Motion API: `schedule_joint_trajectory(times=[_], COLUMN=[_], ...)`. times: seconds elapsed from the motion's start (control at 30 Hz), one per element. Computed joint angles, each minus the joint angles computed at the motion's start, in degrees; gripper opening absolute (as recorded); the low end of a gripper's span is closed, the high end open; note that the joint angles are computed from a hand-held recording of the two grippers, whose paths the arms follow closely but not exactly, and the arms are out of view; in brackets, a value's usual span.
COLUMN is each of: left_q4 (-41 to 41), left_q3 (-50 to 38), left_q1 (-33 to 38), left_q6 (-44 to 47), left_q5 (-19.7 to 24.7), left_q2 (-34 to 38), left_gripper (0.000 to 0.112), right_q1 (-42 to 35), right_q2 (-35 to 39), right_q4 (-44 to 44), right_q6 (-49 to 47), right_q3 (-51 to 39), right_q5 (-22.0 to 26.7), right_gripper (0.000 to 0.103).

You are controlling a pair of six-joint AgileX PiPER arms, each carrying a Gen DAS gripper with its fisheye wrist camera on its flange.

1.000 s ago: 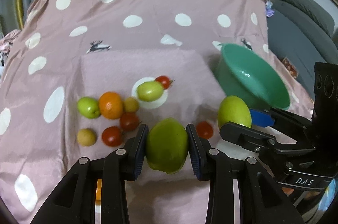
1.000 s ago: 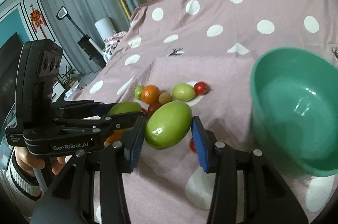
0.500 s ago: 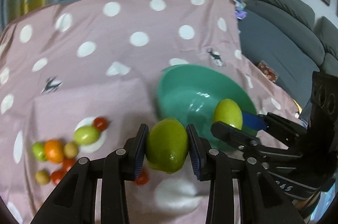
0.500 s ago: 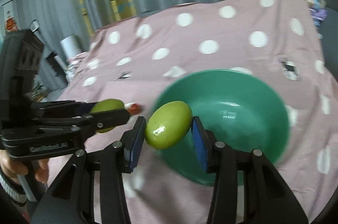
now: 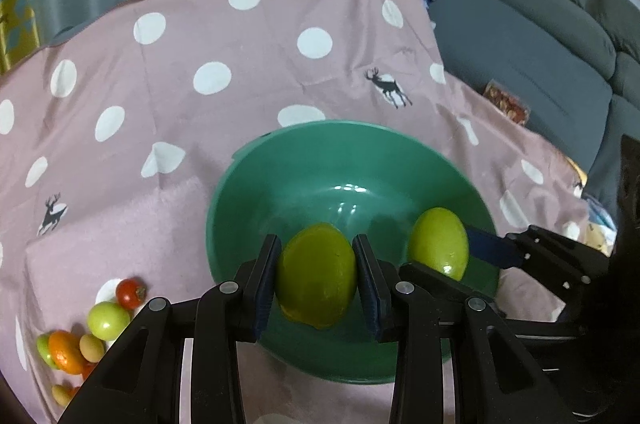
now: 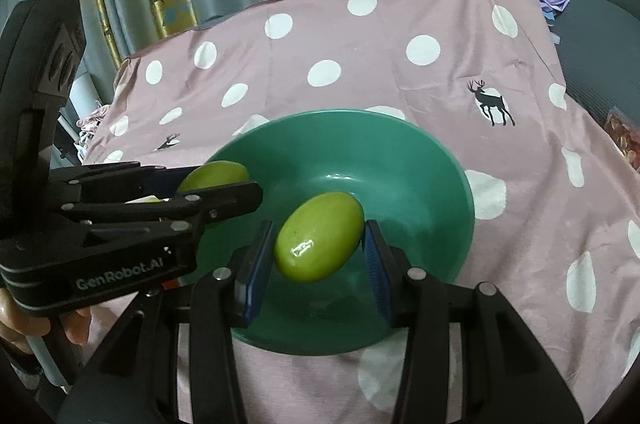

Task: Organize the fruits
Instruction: 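Carry both held green jujubes up and over the green bowl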

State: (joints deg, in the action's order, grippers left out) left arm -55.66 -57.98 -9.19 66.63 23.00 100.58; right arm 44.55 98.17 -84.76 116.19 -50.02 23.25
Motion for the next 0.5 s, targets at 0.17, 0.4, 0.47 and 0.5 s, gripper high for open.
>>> schedule_joint_trajectory(times=[0.17,0.4,0.47,0.5], left_q4=[3.36,4.0,3.96,3.86], left_q3=[0.2,0.57,0.94,1.07], left_q1=[-1.09,-1.19,-1.17,-1.04], left_q6=[-2.45,-3.18,-3.19,-3.14], left_q5=[-2.69,-4.32,-4.78,-4.8], left_q2=[0.83,0.35,-0.15,-0.32], left_gripper=[0.037,0.037,0.037,0.037], right_q1=[0.19,0.18,0.41,0.64], right_q2=[1.42,0.91,0.49,0.44], right_q4=[4.59,4.75,4.43,4.67], right_q6=[-5.22,-5.55,-5.02,-5.07], right_q3=[-1.22,-1.02,-0.87,-0.9], right_q5=[1.66,2.0,2.49,2.88], right_gripper=[0.045,0.045,0.045,0.045])
